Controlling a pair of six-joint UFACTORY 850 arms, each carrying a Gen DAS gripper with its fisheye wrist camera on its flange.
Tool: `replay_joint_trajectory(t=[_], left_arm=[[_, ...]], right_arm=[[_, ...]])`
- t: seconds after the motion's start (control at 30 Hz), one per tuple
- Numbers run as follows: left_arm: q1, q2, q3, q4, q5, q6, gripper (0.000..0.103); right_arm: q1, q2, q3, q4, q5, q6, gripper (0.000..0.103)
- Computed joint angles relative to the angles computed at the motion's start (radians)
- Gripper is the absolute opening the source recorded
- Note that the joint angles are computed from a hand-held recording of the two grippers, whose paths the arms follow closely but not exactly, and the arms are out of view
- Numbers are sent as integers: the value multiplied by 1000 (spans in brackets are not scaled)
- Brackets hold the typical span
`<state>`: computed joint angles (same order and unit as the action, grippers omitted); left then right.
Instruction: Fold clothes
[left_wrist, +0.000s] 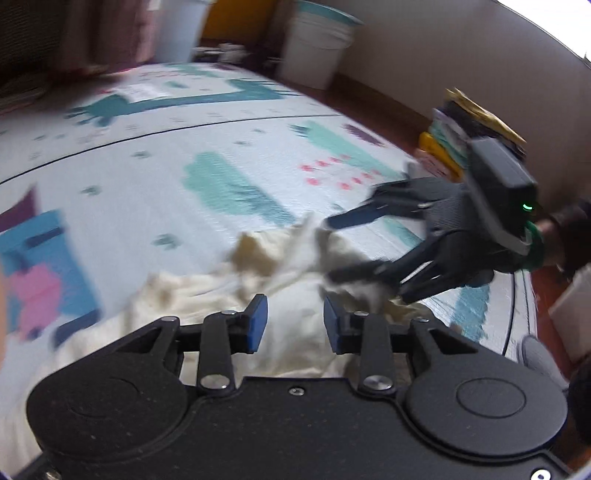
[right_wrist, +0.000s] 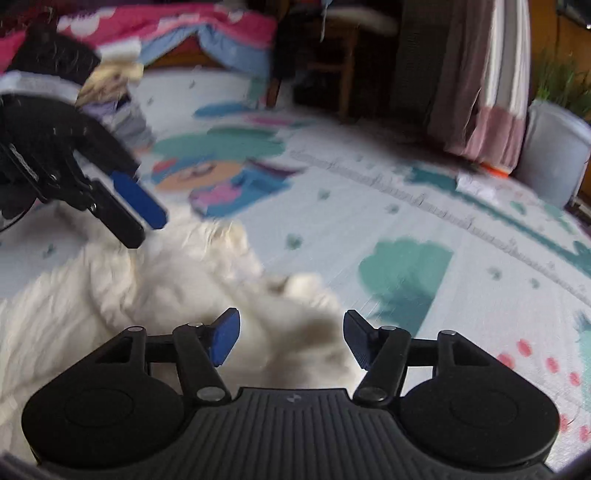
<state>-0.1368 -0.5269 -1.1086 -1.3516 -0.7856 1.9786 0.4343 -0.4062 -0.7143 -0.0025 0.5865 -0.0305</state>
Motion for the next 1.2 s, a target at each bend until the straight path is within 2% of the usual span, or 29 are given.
replay_joint_trajectory(t=[0.03, 0.07, 0.13, 0.2, 0.3, 0.33, 0.4, 0.5, 0.53, 0.6, 0.63, 0.73, 0.8, 0.87, 0.93, 1.07, 1.13, 1.2], left_arm=[[-22, -20, 3, 39, 78, 15, 42], [-25, -23, 12, 37, 115, 53, 44], [-15, -22, 17, 36, 102, 66, 43], [-19, -5, 17, 61, 120, 33, 43], [-7, 59, 79, -32, 106, 214, 45], [-14, 61, 86, -19, 135, 218, 46], [-27, 45, 86, 38, 196, 155, 46], [-14, 45, 105, -32, 178, 244, 48], [-14, 60, 115, -39, 186, 252, 48], [-2, 83, 139, -66, 173, 272, 49], [-1, 85, 144, -47, 181, 253, 49], [-5, 83, 162, -47, 209, 284, 51], [-18, 114, 179, -57, 243, 311, 51], [5, 141, 201, -110, 183, 374, 51], [14, 154, 219, -132, 182, 419, 52], [3, 147, 225, -121, 253, 470, 52], [-9, 139, 217, -142, 277, 554, 23], [-21, 163, 235, -253, 297, 710, 21]], right_arm=[[-5, -17, -11, -33, -15, 25, 66], [-9, -34, -22, -68, -31, 51, 68], [-12, -32, -28, -94, -61, 67, 68], [-9, -9, -21, -91, -82, 64, 67], [9, 19, 0, -64, -52, 18, 70], [15, 24, 5, -58, -42, 1, 72], [20, -8, -21, -58, -102, -5, 75], [10, -20, -9, -111, -64, 48, 76], [17, -8, -10, -88, -77, 28, 75], [39, 28, 14, -27, -32, -31, 70], [48, 37, 18, -11, -24, -47, 71], [49, -25, -32, -69, -109, 44, 76], [50, -36, -28, -60, -79, 70, 78], [67, -25, -36, 12, -110, -13, 77], [75, -3, -12, 30, -63, -25, 73], [91, 26, 22, 63, 6, -13, 73], [93, 40, 32, 84, 26, -8, 73], [90, 50, 36, 103, 32, -11, 74]])
